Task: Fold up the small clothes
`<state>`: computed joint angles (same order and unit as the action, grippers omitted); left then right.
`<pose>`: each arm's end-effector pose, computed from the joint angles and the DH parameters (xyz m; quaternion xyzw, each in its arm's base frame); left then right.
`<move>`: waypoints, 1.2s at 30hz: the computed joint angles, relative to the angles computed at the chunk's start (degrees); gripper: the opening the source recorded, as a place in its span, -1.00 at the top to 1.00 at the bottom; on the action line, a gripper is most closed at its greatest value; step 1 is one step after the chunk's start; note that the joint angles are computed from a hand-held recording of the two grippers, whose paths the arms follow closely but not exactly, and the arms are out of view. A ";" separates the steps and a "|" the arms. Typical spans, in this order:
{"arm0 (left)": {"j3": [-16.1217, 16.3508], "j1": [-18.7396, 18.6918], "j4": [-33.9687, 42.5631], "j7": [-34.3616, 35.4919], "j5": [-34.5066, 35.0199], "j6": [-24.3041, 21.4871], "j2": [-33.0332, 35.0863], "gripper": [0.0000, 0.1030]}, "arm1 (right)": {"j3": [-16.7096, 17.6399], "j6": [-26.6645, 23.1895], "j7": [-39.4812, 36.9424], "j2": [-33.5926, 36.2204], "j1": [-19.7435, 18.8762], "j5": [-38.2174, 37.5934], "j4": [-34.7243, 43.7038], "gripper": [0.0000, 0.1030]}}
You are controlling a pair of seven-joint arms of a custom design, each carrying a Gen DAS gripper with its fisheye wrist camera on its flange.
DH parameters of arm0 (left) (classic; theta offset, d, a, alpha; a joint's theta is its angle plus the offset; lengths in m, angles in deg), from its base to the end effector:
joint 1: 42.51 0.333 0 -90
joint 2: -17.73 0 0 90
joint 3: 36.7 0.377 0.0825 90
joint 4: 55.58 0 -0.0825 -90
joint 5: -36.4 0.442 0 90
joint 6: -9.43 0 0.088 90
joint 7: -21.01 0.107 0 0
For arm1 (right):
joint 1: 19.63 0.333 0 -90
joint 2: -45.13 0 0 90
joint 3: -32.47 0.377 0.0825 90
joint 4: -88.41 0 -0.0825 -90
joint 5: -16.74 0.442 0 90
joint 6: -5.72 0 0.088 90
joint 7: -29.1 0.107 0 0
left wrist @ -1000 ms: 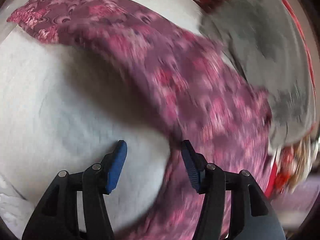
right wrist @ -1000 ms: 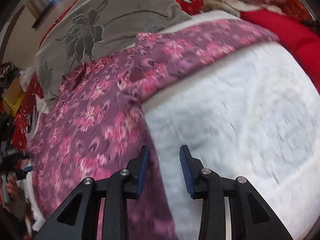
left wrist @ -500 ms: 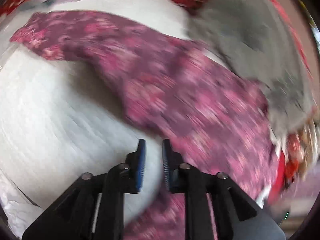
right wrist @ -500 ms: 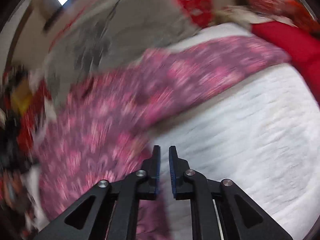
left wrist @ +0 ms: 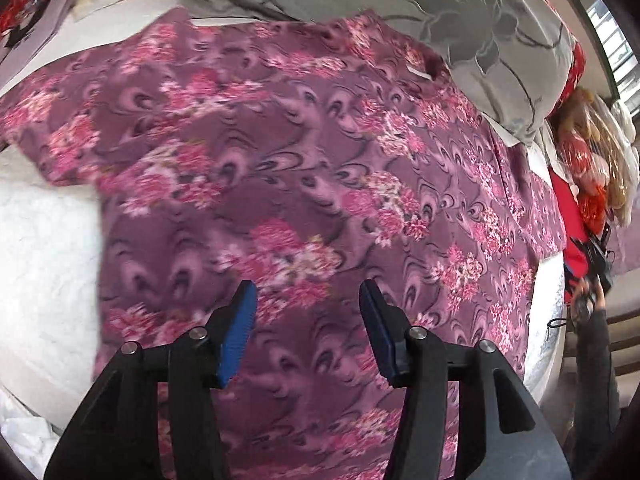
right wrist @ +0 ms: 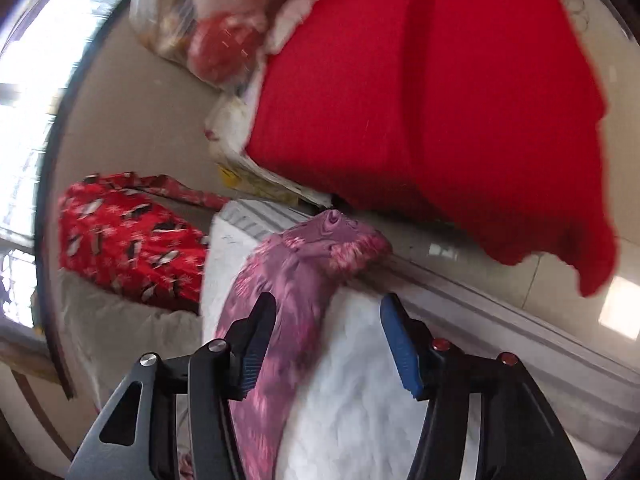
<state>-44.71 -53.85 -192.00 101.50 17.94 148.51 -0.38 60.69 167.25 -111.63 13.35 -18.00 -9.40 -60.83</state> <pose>0.4798 -0.1741 0.5096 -0.7031 0.6804 -0.2067 0.0020 0.3723 0.2587 0.5104 -0.1145 0.9066 -0.0444 0.4037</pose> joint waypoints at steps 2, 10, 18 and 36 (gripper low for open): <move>-0.44 0.01 1.01 -0.38 0.78 -0.35 0.94 0.00 | 0.59 2.41 -0.08 3.16 -2.53 -2.22 1.05 -0.17; -0.97 0.10 5.10 -1.99 1.26 4.94 4.42 -0.01 | 5.31 -6.36 2.59 -1.77 -8.07 -12.96 3.79 0.93; -0.58 1.00 6.47 -3.46 -1.05 5.49 8.86 -0.04 | -1.63 -25.10 -7.66 1.68 4.86 -10.15 9.88 0.93; 3.71 2.44 4.68 12.66 -22.25 -4.52 5.33 -0.06 | -2.34 -16.99 -13.56 35.72 21.36 -25.31 43.52 0.92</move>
